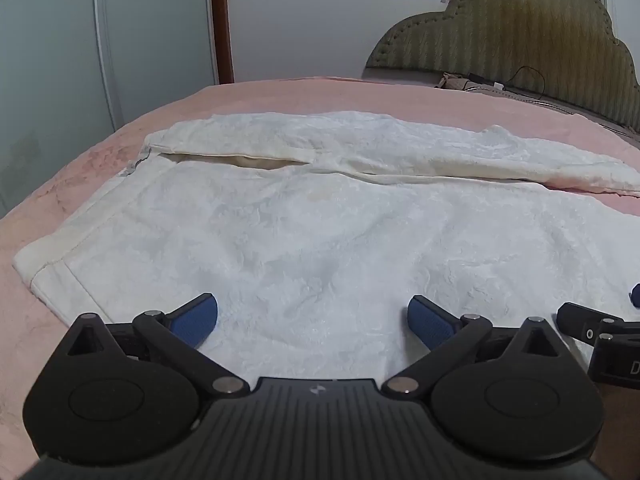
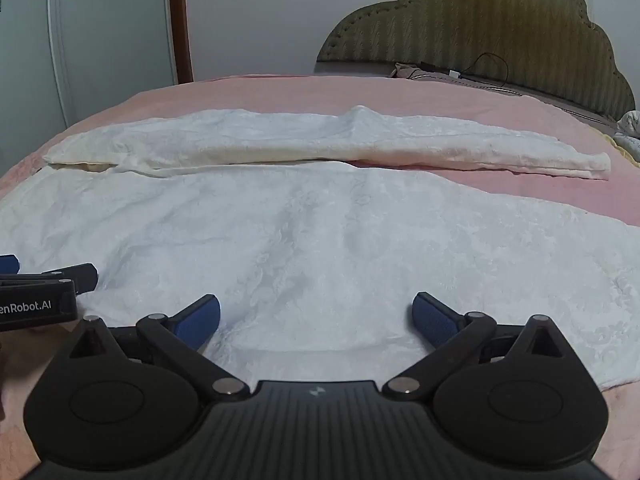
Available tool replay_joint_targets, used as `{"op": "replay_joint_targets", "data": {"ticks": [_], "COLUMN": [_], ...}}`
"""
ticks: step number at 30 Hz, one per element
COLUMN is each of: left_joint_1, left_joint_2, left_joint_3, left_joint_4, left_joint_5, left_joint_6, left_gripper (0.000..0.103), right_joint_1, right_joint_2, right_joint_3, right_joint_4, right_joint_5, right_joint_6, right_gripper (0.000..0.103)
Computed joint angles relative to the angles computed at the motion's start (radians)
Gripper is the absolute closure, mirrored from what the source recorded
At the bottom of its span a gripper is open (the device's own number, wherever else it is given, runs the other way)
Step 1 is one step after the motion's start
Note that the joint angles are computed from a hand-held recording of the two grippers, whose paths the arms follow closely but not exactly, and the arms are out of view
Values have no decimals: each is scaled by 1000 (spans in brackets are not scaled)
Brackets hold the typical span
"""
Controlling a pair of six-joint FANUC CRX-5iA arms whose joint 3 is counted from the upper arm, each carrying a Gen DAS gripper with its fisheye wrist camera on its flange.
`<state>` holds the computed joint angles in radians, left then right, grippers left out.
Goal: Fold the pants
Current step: 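Move both grippers toward the waistband of the white pants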
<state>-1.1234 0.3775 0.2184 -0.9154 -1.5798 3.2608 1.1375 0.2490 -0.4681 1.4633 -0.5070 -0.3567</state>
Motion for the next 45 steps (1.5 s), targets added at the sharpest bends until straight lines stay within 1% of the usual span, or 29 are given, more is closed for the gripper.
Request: {"op": "replay_joint_targets", "data": {"ticks": [6, 7, 9, 14, 15, 16, 18, 21, 22, 24, 25, 27, 29, 31, 32, 33, 36, 39, 40, 43, 45], "left_joint_1": [1, 1, 1, -1, -6, -10, -25, -47, -52, -60, -59, -57, -58, -68, -74, -79, -81, -72, -67, -61, -61], "left_joint_2": [-2, -2, -2, -4, -5, -5, -5, -8, -7, -10, -17, -35, -49, -54, -50, -45, -34, -37, -38, -36, -35], "left_joint_3": [-4, -3, -4, -6, -6, -4, 4, 19, 26, 37, 34, 22, 9, 5, 9, 15, 25, 15, 11, 4, -2], "left_joint_4": [0, 0, 0, -2, 0, 2, 9, 19, 21, 39, 55, 85, 102, 98, 93, 87, 84, 101, 107, 120, 122], "left_joint_5": [5, 5, 6, 7, 4, 0, -14, -34, -42, -55, -50, -32, -21, -26, -40, -53, -69, -44, -37, -23, -16], "left_joint_6": [6, 5, 6, 7, 7, 5, 4, -19, -32, -49, -48, -39, -23, -11, -10, -12, -27, -31, -33, -30, -20], "left_gripper": [0, 0, 0, 0, 0, 0, 0, 0, 0, 0, 0, 1, 1, 1, 1, 1, 1, 1, 0, 0, 0], "right_joint_1": [5, -5, -3, 23, 6, 15, 38, 64, 73, 108, 122, 166, 176, 195, 199, 212, 208, 199, 188, 195, 199], "right_joint_2": [10, -6, -5, 6, 4, -1, -2, -30, -45, -86, -100, -120, -141, -155, -158, -165, -163, -158, -153, -139, -130], "right_joint_3": [15, -8, -6, 16, 4, 0, 3, -23, -28, -51, -67, -66, -81, -77, -78, -73, -89, -97, -104, -90, -87], "right_joint_4": [-10, 10, 6, -43, -16, -24, -59, -87, -119, -181, -168, -245, -267, -318, -312, -338, -275, -246, -217, -274, -276], "right_joint_5": [-4, 4, 3, -26, -15, -26, -61, -72, -58, -73, -95, -129, -101, -107, -114, -136, -141, -115, -97, -95, -103], "right_joint_6": [6, -7, -3, 41, 24, 30, 51, 23, 24, 45, 29, 56, 34, 56, 48, 74, 23, 13, -7, 50, 56], "right_gripper": [0, 0, 0, 0, 0, 0, 0, 0, 0, 0, 0, 0, 0, 0, 0, 0, 0, 0, 0, 0, 0]}}
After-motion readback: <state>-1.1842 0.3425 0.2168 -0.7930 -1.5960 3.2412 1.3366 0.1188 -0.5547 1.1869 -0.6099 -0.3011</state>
